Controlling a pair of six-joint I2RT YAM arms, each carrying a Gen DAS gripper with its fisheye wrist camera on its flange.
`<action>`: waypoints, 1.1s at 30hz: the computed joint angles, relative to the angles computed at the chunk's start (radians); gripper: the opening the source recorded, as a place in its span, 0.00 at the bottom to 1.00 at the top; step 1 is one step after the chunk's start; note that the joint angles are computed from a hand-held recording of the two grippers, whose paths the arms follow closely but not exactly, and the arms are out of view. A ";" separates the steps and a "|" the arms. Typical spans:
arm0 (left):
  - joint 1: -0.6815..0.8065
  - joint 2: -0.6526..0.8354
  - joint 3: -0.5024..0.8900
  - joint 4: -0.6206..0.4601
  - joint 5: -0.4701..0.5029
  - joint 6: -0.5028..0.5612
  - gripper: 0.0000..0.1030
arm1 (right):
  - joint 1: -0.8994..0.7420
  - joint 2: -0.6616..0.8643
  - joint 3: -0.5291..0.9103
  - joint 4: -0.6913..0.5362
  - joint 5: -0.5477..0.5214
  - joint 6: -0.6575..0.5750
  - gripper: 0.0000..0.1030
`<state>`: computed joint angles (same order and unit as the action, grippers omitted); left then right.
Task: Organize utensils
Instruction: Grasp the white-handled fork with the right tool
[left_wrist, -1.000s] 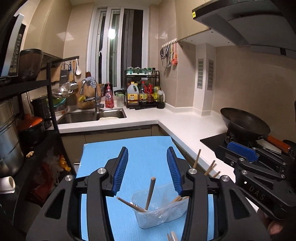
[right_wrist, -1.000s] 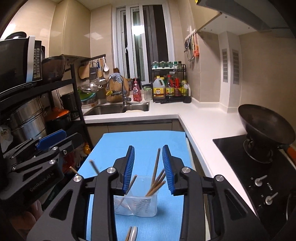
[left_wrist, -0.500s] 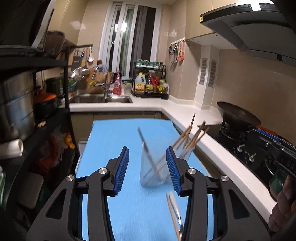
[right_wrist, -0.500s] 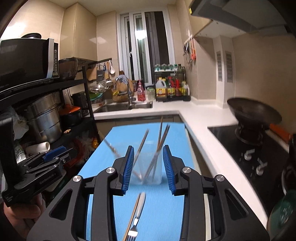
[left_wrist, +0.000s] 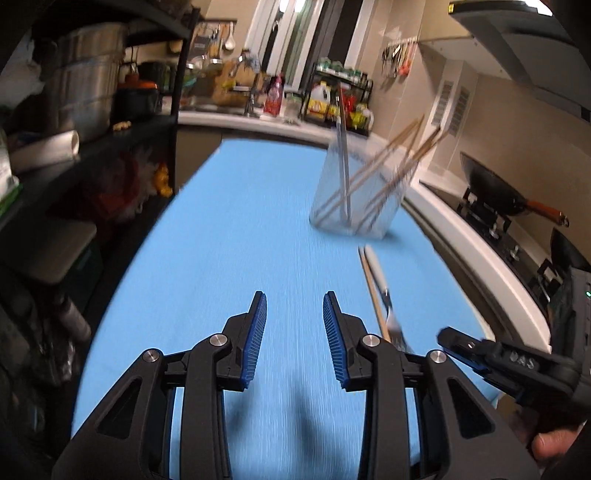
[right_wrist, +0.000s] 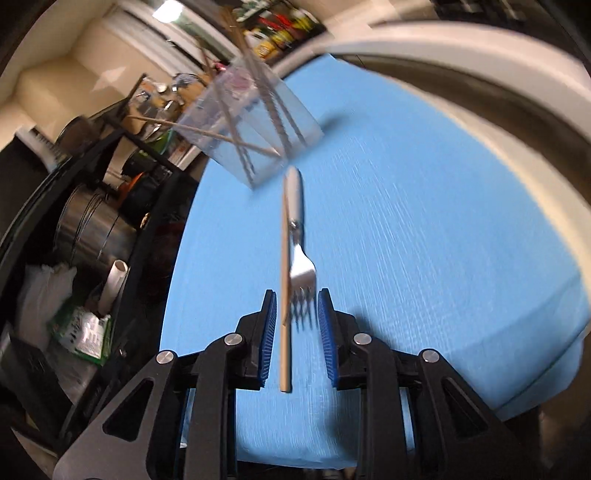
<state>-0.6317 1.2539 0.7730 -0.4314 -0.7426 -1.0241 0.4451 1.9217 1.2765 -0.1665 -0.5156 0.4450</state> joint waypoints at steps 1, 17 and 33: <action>0.002 0.007 -0.004 0.009 0.013 0.007 0.31 | 0.001 0.012 0.002 0.004 -0.006 0.024 0.26; -0.023 0.032 -0.042 0.118 0.052 0.062 0.31 | 0.041 0.046 0.007 0.033 0.041 0.121 0.07; -0.059 0.329 0.072 0.313 0.212 0.084 0.27 | -0.033 -0.173 -0.371 0.406 0.435 -0.288 0.01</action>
